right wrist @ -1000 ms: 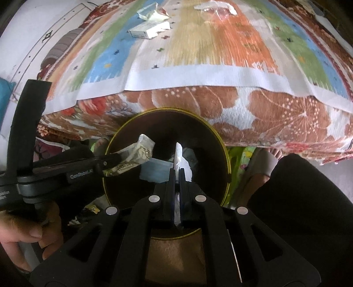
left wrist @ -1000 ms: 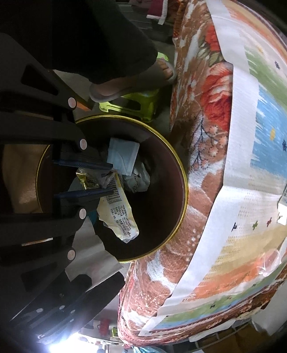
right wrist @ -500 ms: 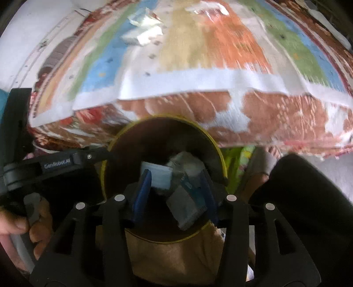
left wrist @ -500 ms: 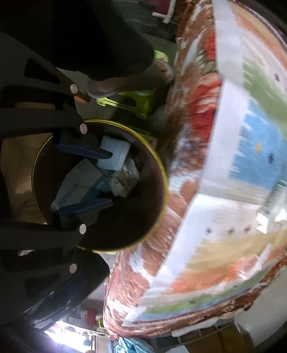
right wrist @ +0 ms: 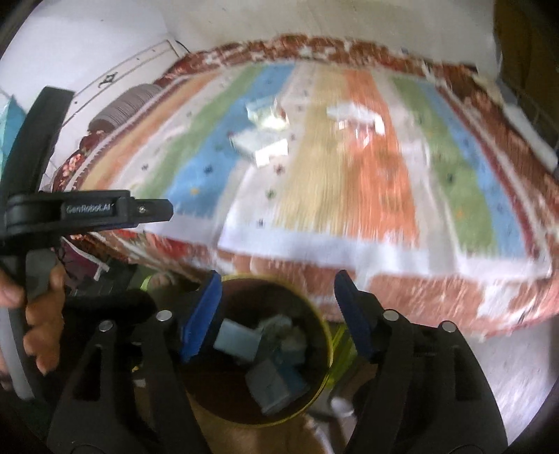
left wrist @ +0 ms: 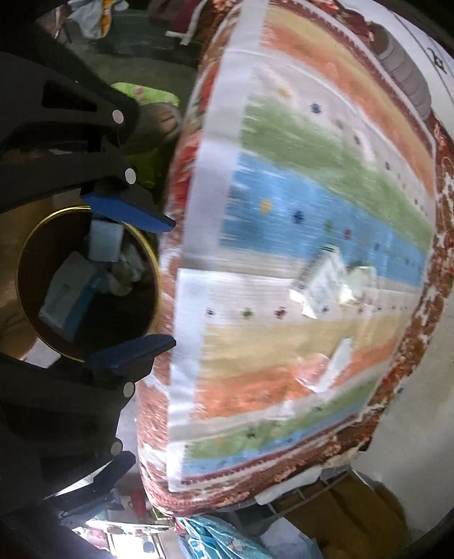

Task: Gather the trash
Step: 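Move both tools back to the white box and clear plastic cup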

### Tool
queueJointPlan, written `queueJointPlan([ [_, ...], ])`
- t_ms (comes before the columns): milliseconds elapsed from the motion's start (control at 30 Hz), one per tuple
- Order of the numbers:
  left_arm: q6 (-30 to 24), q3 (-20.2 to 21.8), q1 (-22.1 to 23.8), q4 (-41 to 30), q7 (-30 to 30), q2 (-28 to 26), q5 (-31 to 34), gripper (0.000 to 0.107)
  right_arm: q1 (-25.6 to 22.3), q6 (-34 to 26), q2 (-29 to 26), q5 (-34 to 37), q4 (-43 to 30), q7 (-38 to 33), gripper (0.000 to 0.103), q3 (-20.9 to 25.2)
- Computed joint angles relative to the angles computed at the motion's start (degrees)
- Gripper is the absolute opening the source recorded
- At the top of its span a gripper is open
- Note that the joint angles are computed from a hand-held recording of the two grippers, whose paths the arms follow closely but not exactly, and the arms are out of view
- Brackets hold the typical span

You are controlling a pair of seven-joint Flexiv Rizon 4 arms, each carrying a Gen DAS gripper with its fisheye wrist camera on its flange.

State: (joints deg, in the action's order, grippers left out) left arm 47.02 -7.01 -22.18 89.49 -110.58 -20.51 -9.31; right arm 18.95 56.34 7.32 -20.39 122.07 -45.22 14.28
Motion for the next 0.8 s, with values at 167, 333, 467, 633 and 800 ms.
queueJointPlan([
  [167, 0.5, -0.1, 0.9, -3.6, 0.7, -2.0, -1.3, 0.07, -1.0, 1.3, -1.9, -7.5, -2.2, -0.9, 0.069, -0.8],
  [333, -0.4, 0.7, 1.0, -8.3, 0.7, -5.2, -0.1, 0.077, -2.3, 3.4, -4.1, -10.3, -3.9, 0.3, 0.076, -2.3],
  [467, -1.0, -0.5, 2.3, -11.5, 2.2, -8.3, -3.2, 0.085, -3.0, 6.0, -6.4, -8.2, -5.9, 0.6, 0.084, -3.7],
  [633, -0.4, 2.0, 1.2, -15.1, -3.5, -11.2, -1.3, 0.094, -4.3, 6.9, -8.9, -12.8, -7.5, 4.3, 0.092, -5.6],
  [800, -4.8, 2.7, 1.2, -20.1, -7.6, -14.9, -0.5, 0.097, -5.3, 9.4, -11.4, -16.3, -8.7, 6.5, 0.094, -7.4],
])
